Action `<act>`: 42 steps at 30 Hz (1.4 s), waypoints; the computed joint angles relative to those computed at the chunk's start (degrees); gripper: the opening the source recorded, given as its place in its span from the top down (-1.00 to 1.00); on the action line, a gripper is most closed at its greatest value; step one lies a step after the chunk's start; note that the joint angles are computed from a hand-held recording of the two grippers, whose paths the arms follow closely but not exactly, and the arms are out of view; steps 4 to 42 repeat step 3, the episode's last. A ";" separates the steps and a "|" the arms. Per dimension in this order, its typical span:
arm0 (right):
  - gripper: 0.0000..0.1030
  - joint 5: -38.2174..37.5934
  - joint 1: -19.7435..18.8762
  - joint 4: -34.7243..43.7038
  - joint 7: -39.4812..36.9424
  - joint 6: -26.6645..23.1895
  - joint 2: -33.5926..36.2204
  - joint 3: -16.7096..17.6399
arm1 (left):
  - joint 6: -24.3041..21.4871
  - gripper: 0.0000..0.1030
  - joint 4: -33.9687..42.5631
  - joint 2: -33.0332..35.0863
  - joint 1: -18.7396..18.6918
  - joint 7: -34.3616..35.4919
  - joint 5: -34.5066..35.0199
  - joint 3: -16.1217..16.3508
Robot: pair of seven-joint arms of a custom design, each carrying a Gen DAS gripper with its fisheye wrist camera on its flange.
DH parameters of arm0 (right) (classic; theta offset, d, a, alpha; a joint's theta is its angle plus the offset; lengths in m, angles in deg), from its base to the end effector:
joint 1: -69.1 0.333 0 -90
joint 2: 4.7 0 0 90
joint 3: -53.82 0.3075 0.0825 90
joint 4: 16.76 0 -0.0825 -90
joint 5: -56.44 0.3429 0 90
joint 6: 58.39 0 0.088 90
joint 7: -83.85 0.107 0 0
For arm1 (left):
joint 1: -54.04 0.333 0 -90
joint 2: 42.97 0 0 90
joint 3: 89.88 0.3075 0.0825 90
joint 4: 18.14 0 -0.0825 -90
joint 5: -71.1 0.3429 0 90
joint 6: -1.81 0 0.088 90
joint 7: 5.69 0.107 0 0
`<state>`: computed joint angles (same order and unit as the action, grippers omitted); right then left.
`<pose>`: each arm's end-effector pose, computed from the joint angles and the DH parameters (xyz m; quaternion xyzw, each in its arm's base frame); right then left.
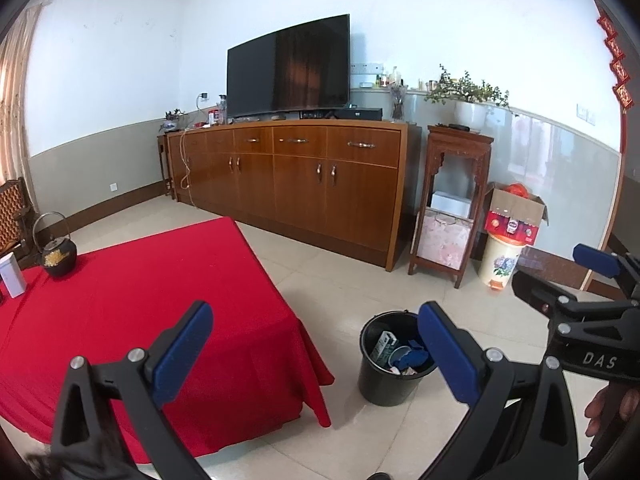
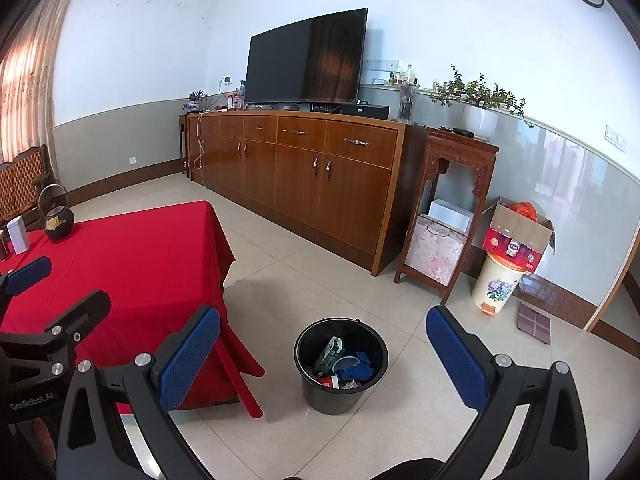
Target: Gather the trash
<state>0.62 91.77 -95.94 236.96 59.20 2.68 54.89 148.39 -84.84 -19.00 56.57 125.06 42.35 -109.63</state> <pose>0.5564 0.1948 0.7075 -0.4525 0.7285 -0.4631 0.2238 0.6644 -0.1286 0.6807 -0.3828 0.7551 -0.4777 0.2348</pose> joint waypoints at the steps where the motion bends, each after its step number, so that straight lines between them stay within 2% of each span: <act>1: -1.00 -0.06 0.06 -0.28 0.15 -0.05 -0.20 0.03 | 0.27 -0.99 -0.17 -0.06 0.14 0.43 -0.28 -0.19; 42: -1.00 -0.04 0.01 -0.33 0.15 -0.04 -0.31 0.06 | 0.55 -0.99 -0.49 -0.21 0.12 0.69 -0.22 -0.16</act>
